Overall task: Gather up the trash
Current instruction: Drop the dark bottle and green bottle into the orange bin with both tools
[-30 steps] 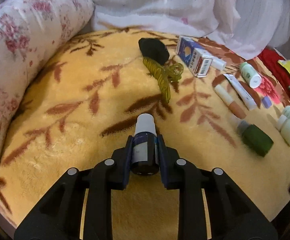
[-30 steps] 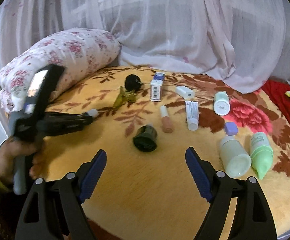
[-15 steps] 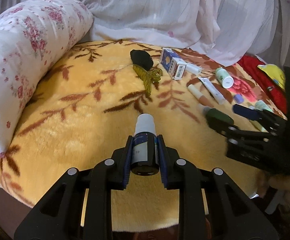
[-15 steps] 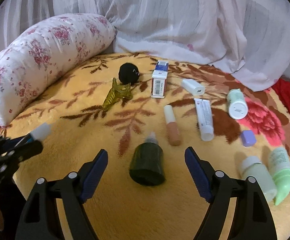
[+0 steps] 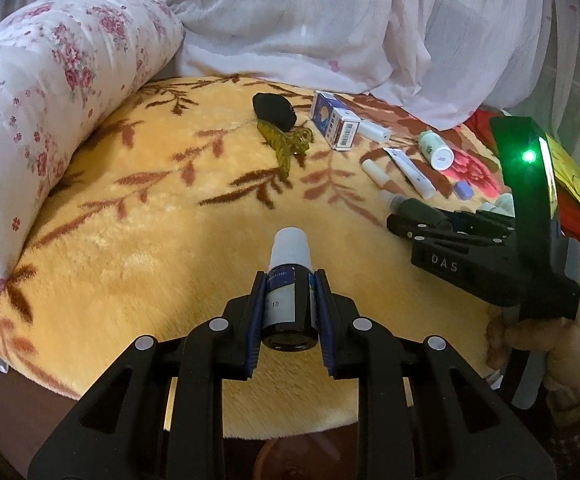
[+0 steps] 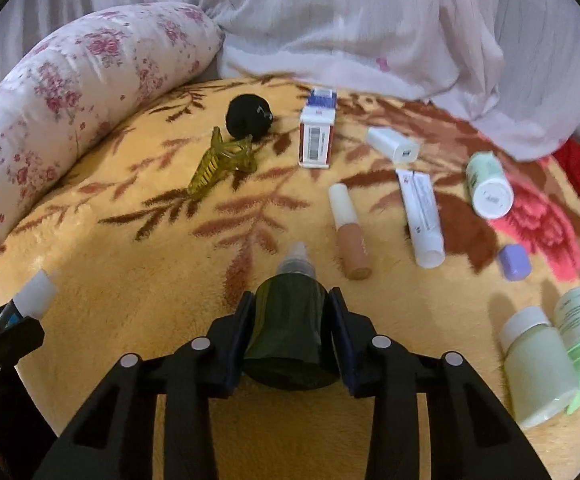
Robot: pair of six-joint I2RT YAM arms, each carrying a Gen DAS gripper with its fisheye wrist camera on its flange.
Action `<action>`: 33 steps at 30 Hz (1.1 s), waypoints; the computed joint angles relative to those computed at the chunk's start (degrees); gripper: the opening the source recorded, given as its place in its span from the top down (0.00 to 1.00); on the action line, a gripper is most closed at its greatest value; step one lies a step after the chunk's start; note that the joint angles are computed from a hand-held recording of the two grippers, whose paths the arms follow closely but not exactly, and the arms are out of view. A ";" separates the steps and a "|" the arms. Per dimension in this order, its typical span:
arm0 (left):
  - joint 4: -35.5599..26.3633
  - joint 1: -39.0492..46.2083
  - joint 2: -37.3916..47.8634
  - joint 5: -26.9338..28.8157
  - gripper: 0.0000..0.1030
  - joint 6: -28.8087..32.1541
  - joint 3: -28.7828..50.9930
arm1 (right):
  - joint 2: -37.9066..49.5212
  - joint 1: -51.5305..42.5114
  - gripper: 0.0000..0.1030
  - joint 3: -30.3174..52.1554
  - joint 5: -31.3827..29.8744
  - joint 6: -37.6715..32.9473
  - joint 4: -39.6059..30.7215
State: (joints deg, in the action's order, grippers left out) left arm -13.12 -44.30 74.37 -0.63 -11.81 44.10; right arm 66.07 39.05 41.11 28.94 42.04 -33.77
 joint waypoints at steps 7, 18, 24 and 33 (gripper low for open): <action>-1.38 -2.70 -2.93 -0.30 0.78 -0.84 -1.68 | -5.07 8.41 0.64 0.53 4.42 6.29 -6.17; -7.09 -10.10 -11.42 -1.27 0.78 -2.71 -7.00 | -6.40 37.65 0.64 6.20 16.15 35.79 -29.74; -11.90 -14.91 -15.10 -0.40 0.78 -4.65 -11.37 | -0.20 54.01 0.64 7.50 13.41 54.32 -36.98; -14.16 -20.09 -12.89 2.41 0.78 -6.92 -16.09 | 5.27 61.99 0.64 0.49 4.44 60.63 -22.51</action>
